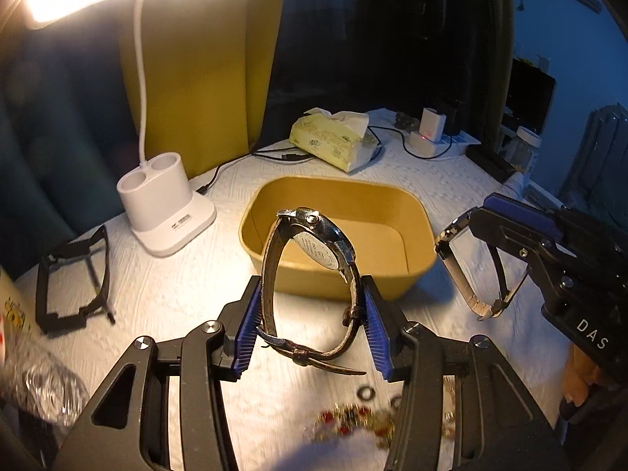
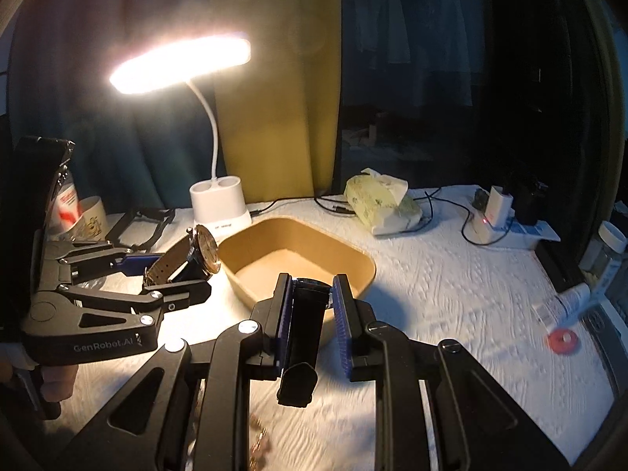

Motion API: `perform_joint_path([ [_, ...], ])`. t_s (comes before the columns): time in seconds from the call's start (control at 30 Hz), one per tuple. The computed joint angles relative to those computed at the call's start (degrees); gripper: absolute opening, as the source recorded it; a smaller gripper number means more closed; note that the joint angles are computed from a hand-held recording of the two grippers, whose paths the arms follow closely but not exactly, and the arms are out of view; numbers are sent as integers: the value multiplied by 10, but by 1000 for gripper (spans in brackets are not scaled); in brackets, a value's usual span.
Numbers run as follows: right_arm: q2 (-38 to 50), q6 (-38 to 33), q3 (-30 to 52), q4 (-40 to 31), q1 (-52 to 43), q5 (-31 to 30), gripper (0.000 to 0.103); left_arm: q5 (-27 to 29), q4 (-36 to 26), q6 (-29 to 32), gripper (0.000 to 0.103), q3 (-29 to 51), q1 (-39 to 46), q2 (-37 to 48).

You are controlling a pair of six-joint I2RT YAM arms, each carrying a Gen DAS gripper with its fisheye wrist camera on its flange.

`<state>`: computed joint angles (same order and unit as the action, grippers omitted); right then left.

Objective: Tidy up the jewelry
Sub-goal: 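Carry both watches to the yellow tray and lower them inside with both grippers, then open both grippers to release the watches and withdraw from the tray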

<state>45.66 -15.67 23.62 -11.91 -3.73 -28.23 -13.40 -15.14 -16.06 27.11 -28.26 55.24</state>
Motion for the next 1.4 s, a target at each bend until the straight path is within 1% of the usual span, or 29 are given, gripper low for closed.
perform_joint_path([
  [0.17, 85, 24, 24, 69, 7, 5, 20, 32, 42, 23, 51, 32, 37, 72],
  [0.3, 147, 41, 45, 106, 16, 10, 20, 53, 68, 41, 51, 55, 61, 123],
  [0.47, 200, 57, 60, 141, 21, 6, 20, 74, 94, 57, 52, 81, 91, 182],
  [0.63, 245, 72, 74, 166, 36, 17, 21, 89, 96, 61, 52, 106, 119, 231],
  [0.77, 276, 78, 82, 184, 49, 26, 22, 107, 105, 72, 56, 113, 129, 259],
  [0.8, 280, 80, 82, 188, 50, 27, 23, 105, 106, 74, 57, 113, 127, 260],
  [0.83, 285, 83, 84, 191, 52, 31, 29, 105, 106, 78, 59, 114, 127, 262],
  [0.87, 288, 85, 85, 192, 53, 33, 40, 110, 111, 80, 59, 113, 128, 261],
  [0.9, 291, 90, 87, 195, 54, 37, 48, 109, 110, 82, 60, 114, 128, 261],
  [0.93, 293, 94, 87, 198, 54, 41, 63, 110, 109, 84, 60, 114, 130, 259],
  [0.97, 294, 97, 87, 200, 52, 40, 70, 113, 107, 85, 60, 114, 132, 257],
  [1.2, 295, 103, 87, 191, 49, 42, 70, 109, 99, 86, 60, 107, 129, 233],
  [1.4, 273, 102, 77, 183, 48, 34, 70, 91, 76, 76, 61, 100, 115, 189],
])
